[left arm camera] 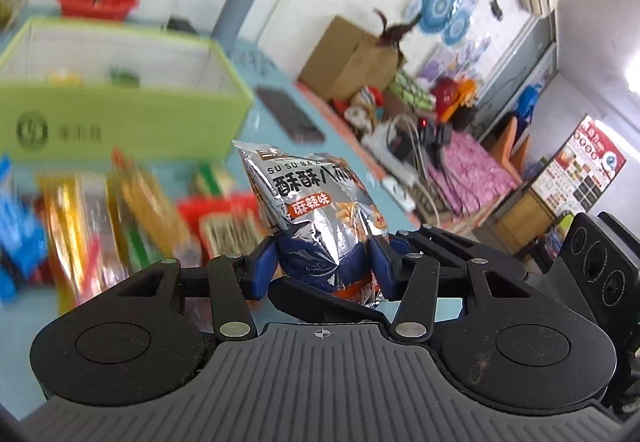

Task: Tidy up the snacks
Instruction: 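Drop the chip bag into the green box by opening the left tool, then grasp the red-labelled jerky pack with the left tool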

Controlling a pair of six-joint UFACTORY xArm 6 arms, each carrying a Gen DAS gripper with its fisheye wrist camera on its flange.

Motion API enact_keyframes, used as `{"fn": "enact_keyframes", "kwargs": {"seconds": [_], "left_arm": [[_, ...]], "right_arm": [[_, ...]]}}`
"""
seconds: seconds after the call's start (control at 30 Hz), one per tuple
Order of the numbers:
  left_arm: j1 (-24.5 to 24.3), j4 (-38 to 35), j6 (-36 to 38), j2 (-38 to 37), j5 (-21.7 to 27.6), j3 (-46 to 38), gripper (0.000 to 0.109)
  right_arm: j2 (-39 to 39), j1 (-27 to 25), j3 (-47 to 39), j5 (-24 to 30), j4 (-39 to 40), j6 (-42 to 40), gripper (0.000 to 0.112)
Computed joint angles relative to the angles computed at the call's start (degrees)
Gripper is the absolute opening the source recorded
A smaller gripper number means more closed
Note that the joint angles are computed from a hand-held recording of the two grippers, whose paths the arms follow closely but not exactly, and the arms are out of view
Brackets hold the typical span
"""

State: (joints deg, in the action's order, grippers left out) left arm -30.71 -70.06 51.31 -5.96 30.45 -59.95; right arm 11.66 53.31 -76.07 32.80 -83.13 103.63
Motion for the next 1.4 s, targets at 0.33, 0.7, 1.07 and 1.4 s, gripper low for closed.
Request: {"fn": "enact_keyframes", "kwargs": {"seconds": [0.33, 0.7, 1.07, 1.4], "left_arm": [[4.48, 19.05, -12.54, 27.99, -1.82, -36.21, 0.031], [7.42, 31.61, -24.77, 45.4, 0.98, -55.5, 0.043], [3.62, 1.48, 3.83, 14.39, -12.09, -19.57, 0.065], [-0.27, -3.99, 1.97, -8.05, -21.31, 14.49, 0.066]], "right_arm": [[26.75, -12.78, -38.46, -6.34, 31.23, -46.75, 0.071], [39.92, -15.88, -53.95, -4.4, 46.54, -60.16, 0.087], [10.0, -9.52, -17.86, -8.31, 6.94, -20.02, 0.093], [8.29, -1.05, -4.98, -12.82, 5.97, -7.83, 0.093]]}}
